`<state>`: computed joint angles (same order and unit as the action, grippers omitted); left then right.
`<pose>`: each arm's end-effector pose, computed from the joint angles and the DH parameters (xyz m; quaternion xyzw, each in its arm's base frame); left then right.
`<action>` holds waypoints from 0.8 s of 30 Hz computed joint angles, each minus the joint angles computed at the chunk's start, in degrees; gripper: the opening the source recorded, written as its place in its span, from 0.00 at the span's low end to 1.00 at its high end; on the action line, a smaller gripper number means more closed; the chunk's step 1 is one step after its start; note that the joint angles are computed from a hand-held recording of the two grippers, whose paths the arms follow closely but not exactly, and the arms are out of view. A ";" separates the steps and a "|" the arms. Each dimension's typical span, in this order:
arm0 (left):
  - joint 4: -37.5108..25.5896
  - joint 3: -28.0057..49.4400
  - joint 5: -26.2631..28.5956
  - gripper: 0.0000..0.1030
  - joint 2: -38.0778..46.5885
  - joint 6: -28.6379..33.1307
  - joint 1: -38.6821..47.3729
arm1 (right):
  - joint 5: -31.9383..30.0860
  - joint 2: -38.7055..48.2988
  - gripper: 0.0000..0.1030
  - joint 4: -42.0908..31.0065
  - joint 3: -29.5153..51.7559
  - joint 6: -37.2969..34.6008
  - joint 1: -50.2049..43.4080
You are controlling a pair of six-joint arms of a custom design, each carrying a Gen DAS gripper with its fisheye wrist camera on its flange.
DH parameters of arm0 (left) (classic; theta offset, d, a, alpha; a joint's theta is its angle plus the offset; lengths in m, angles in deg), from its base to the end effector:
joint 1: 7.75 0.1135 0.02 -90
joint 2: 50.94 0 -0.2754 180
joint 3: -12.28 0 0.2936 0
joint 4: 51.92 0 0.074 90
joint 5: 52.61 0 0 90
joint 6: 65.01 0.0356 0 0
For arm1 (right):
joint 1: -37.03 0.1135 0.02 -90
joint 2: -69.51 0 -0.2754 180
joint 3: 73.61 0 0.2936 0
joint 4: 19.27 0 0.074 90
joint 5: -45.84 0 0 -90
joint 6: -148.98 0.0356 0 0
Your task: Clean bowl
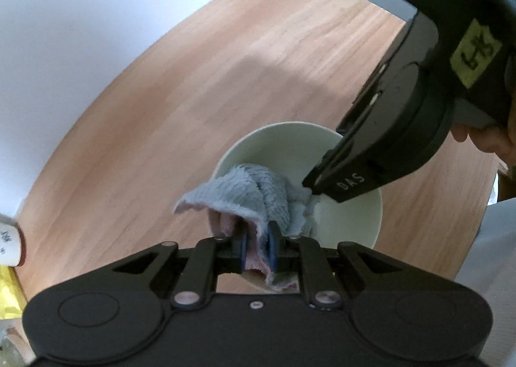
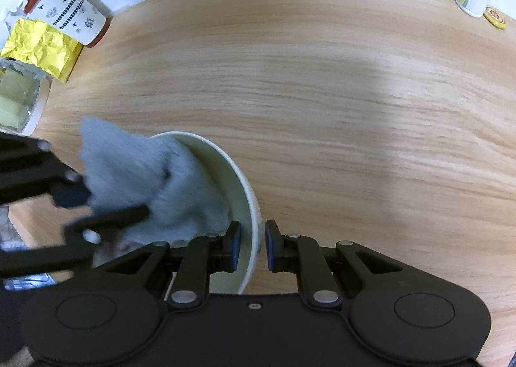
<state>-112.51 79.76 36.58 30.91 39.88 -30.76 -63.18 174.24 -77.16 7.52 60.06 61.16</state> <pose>0.2706 -0.1144 0.2074 0.3211 0.9379 -0.0023 0.1310 0.3375 0.1639 0.1558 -0.2085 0.9613 0.1768 0.0355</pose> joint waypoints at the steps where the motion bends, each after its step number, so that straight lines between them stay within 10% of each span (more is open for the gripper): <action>1: 0.36 -0.16 0.47 0.11 -0.08 0.61 0.40 | -0.24 0.25 0.15 -0.06 0.14 -0.21 -0.07; 24: 3.38 0.01 18.09 0.11 -1.32 -8.53 8.14 | -16.21 -9.91 0.40 3.49 -7.23 2.58 -11.23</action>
